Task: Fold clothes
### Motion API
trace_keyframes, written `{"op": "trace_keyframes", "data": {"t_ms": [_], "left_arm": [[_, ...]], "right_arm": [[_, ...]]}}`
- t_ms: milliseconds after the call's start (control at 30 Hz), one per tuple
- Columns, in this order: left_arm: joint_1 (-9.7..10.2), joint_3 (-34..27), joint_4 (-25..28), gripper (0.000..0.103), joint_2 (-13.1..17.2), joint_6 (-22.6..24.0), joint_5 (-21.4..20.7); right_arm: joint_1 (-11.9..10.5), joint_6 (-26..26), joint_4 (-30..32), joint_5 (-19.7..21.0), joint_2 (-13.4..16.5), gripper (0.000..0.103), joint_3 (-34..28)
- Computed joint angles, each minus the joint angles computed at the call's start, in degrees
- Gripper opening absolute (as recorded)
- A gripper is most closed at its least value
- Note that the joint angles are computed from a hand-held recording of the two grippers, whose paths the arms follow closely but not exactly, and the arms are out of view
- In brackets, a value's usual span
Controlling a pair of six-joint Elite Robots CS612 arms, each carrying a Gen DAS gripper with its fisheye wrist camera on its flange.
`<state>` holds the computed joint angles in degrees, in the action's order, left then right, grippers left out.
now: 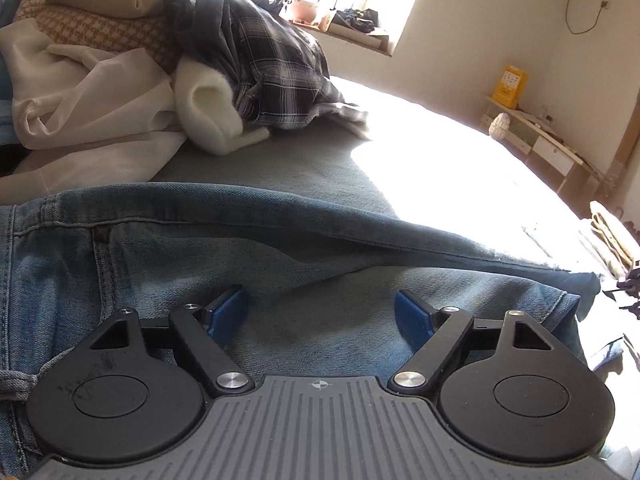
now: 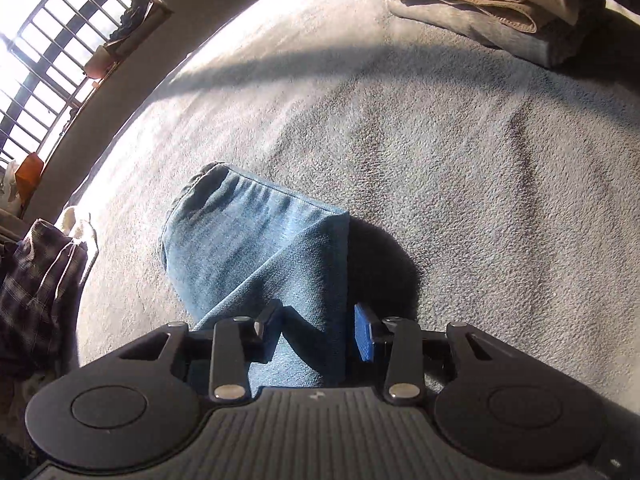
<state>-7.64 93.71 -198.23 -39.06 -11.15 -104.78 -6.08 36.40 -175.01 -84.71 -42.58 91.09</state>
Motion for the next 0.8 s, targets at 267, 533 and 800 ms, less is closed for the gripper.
{"op": "trace_keyframes", "data": {"t_ms": [267,533,800], "left_arm": [[-0.18,0.2,-2.36,0.094,0.45,-1.53,0.01],[-0.36,0.36,-2.22,0.094,0.28,-1.74,0.72],[-0.17,0.31,-2.45,0.095,0.38,-2.51,0.23]], "right_arm": [[3.6,-8.38,-4.55,-1.56,-1.08,0.014,-2.54],[8.72,-24.27,-0.06,8.34,3.21,0.015,-12.38],[8.87,-24.37,-0.3,9.22,2.65,0.038,-10.64]]}}
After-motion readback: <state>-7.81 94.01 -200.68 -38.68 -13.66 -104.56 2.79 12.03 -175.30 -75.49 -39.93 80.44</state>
